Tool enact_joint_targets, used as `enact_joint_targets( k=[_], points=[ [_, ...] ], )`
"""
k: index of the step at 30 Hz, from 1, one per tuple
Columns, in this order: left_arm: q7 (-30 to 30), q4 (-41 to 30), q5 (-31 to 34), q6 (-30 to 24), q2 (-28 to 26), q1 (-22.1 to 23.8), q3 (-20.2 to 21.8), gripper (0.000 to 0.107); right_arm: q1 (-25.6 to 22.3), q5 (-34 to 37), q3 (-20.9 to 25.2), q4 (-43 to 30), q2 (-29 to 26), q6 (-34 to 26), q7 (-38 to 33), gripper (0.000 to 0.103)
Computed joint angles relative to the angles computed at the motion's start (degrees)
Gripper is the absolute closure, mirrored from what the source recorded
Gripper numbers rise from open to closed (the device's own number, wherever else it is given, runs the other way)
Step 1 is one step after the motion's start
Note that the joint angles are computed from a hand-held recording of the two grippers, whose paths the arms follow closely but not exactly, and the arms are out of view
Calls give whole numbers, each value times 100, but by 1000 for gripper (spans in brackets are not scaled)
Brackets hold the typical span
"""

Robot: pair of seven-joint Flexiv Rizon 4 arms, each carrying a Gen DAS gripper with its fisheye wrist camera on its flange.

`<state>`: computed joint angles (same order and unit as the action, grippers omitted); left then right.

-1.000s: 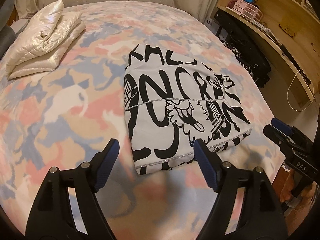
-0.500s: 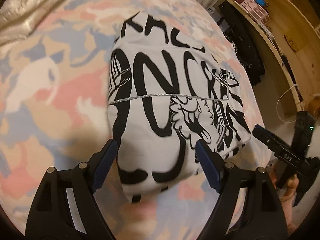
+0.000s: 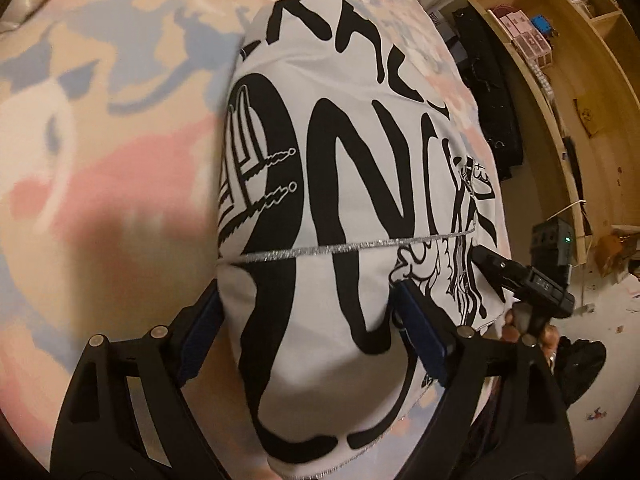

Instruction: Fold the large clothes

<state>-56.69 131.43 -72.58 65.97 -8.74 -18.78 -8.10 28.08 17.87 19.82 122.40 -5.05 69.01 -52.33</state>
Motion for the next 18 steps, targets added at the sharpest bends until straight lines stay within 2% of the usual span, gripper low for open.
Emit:
enact_joint_targets(
  k=[2, 6, 11, 14, 17, 18],
  points=[
    [251, -108, -276, -161, -142, 46, -42, 19, -107, 430, 35, -200, -218, 45, -519, 21],
    [670, -304, -616, -306, -404, 83, -101, 8, -422, 1344, 253, -636, -667, 182, -1553, 22],
    [847, -730, -619, -248, -873, 77, -209, 6, -605, 1712, 463, -990, -1161, 508, -2207, 22],
    [610, -999, -223, -283, -1118, 159, -257, 5, -816, 1917, 630, -1212, -1409, 589, -2531, 29],
    [212, -1228, 169, -245, -1294, 226, -327, 5, -801, 1813, 660, -1269, -1520, 710, -2612, 46],
    [141, -1264, 223, -119, -1324, 216, -364, 8, -647, 1615, 564, -1195, -1486, 820, -2446, 51]
  ],
)
